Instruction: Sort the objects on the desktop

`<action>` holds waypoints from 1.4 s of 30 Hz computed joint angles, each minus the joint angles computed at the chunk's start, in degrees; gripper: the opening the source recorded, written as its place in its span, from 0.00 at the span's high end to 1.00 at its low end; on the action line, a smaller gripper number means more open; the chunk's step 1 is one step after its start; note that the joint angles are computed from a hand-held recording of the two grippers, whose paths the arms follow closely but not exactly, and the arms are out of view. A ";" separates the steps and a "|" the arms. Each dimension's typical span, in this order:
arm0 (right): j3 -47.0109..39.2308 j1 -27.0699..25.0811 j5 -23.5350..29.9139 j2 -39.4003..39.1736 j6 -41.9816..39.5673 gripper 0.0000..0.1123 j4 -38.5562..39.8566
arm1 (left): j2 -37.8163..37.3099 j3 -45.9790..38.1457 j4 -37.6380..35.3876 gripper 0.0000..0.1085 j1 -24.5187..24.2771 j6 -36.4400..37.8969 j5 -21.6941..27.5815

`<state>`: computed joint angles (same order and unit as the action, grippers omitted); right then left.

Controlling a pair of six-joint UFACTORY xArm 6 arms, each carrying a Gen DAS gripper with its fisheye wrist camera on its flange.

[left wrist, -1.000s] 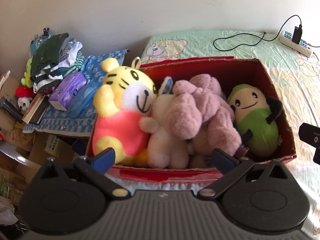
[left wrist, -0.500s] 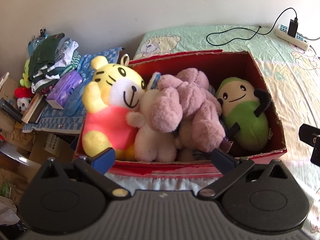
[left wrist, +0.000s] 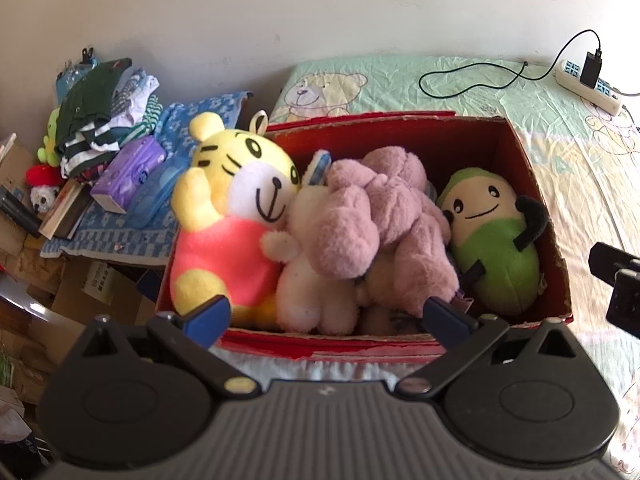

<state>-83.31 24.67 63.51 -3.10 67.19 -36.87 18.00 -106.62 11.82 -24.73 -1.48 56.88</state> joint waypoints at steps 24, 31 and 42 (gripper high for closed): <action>-7.59 1.47 2.47 5.78 -3.51 0.20 -1.95 | -0.27 0.24 -2.96 0.06 2.59 1.30 -0.54; -11.04 2.16 3.14 8.50 -5.10 0.20 -2.13 | 0.04 0.14 -3.08 0.06 3.81 1.79 -1.58; -14.79 2.25 2.36 11.49 -6.74 0.20 -1.08 | 2.08 -2.76 -4.63 0.06 5.21 2.83 -0.74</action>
